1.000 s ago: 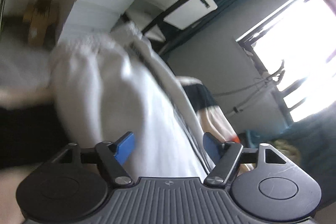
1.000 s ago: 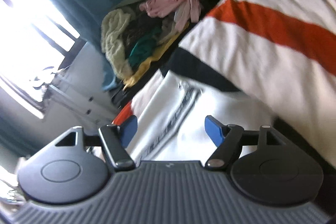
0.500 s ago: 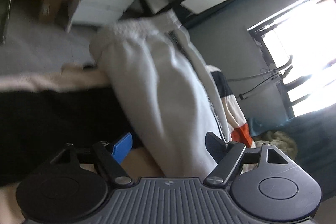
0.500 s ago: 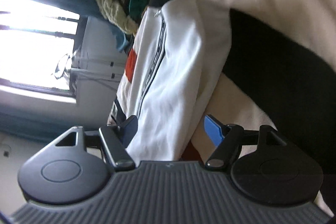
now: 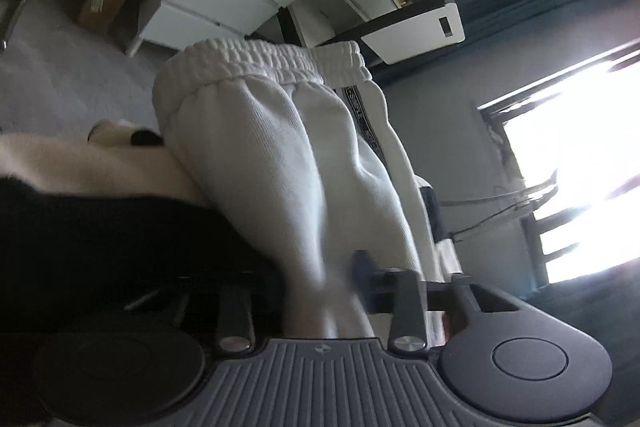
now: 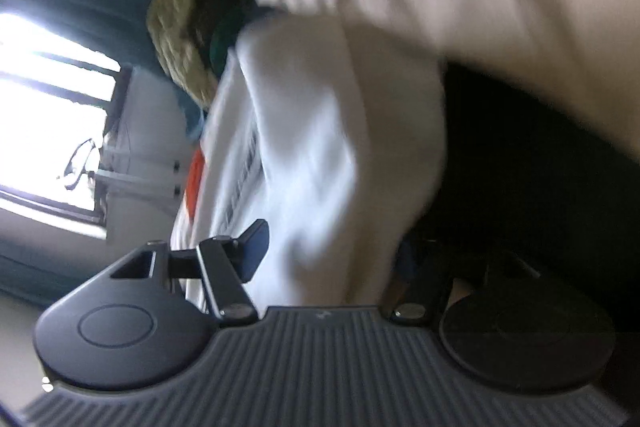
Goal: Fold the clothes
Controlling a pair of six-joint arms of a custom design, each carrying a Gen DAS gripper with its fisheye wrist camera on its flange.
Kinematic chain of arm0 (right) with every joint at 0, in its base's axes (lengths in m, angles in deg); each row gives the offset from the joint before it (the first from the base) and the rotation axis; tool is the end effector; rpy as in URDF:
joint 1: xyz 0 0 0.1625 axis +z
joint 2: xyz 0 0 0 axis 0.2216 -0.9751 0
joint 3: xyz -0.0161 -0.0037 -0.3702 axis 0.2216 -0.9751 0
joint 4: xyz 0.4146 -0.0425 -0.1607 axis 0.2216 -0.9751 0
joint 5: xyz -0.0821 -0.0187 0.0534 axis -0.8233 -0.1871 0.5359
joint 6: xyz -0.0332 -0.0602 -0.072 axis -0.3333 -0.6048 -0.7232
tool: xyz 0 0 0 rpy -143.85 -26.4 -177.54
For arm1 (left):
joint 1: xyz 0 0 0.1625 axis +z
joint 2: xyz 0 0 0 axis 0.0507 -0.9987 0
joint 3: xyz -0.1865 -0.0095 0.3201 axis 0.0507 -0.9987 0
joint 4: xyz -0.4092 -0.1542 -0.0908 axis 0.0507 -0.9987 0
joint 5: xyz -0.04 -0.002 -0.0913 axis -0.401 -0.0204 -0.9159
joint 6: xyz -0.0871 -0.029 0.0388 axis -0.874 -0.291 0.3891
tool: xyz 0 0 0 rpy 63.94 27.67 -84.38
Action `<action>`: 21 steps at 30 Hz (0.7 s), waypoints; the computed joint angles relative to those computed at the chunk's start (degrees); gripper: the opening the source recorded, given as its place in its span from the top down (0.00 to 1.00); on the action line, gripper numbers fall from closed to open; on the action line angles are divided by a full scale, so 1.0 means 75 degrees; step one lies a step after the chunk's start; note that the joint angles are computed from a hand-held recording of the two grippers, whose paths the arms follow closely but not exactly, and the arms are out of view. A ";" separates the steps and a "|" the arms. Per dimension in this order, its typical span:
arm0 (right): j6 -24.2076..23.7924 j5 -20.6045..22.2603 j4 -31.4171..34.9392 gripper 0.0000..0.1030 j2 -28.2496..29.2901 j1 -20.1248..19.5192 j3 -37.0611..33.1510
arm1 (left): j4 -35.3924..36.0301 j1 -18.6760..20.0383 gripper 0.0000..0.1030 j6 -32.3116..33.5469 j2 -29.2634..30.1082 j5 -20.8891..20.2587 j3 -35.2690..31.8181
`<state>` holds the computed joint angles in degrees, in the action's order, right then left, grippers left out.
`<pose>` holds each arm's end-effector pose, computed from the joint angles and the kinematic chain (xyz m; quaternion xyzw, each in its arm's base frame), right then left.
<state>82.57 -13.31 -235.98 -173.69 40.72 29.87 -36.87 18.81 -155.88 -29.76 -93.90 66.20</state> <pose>-0.2095 -0.5588 0.4495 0.2387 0.8573 -0.4561 0.0090 -0.1913 -0.3216 0.1090 -0.3833 0.6455 -0.6547 0.0883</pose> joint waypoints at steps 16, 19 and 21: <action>0.0325 0.0959 -0.0820 0.89 -0.0758 -0.0244 0.0193 | 0.3308 -0.1044 0.89 -0.2538 0.0706 -0.0477 -0.1034; 0.0429 0.0782 -0.0632 0.89 -0.1081 -0.0450 0.0206 | 0.3250 -0.1469 0.90 -0.2396 0.0640 -0.0665 -0.1003; 0.0578 0.0748 -0.0244 0.89 -0.1424 -0.0780 0.0340 | 0.2885 -0.1649 0.90 -0.1808 0.0583 -0.0866 -0.0966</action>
<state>86.91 -7.70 -237.81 -184.36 34.86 32.42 -15.23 6.45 -169.44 -25.39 -100.39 58.96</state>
